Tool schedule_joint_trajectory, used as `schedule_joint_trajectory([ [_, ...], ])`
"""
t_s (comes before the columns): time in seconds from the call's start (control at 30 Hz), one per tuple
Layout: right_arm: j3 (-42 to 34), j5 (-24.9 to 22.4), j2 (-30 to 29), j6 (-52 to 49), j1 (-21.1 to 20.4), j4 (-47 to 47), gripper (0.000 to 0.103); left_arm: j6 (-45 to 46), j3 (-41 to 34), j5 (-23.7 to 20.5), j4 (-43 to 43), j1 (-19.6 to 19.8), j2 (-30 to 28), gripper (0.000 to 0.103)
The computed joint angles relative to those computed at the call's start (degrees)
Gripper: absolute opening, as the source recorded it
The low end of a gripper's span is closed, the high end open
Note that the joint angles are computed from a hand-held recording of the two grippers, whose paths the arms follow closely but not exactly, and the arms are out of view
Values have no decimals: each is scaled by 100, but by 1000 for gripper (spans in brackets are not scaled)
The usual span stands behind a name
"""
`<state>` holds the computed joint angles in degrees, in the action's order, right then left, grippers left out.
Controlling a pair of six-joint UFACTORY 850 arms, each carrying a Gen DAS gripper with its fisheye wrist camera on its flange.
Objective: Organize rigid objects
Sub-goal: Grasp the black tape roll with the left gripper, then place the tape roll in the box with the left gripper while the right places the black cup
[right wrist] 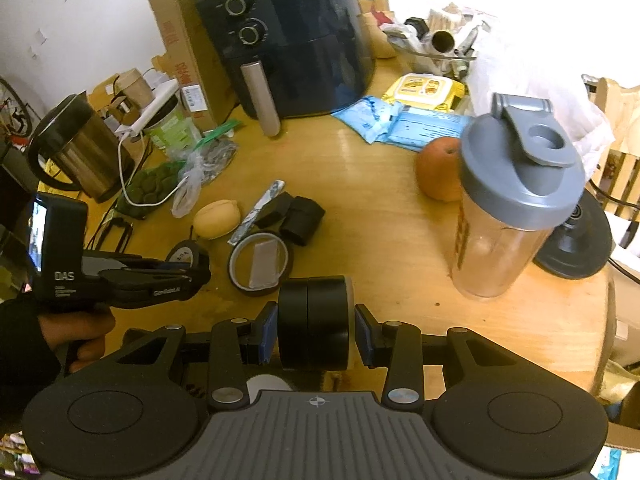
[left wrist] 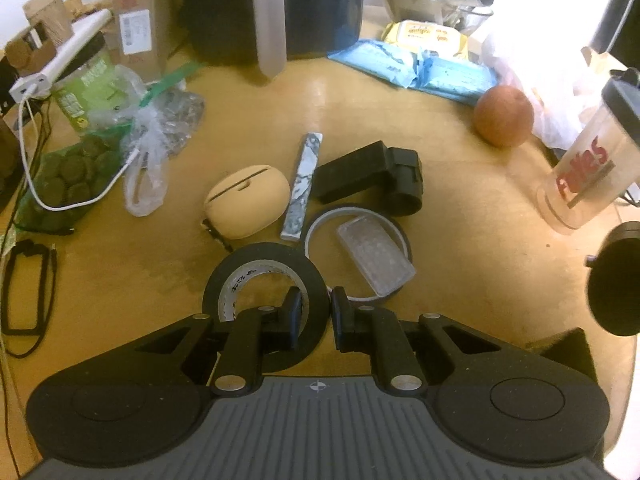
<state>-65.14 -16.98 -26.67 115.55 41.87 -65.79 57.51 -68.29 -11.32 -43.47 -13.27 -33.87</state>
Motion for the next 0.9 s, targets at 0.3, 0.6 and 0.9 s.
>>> schedule_joint_trajectory([
  [0.3, -175, -11, -84, -128, 133, 56, 43, 1106, 453, -86, -1119, 137, 548, 16],
  [0.6, -331, -160, -119, -381, 270, 291, 43, 1891, 789, -263, -1872, 248, 1020, 16],
  [0.9, -460, -138, -179, -852, 364, 676, 43, 2368, 1062, -488, -2242, 349, 1372, 16],
])
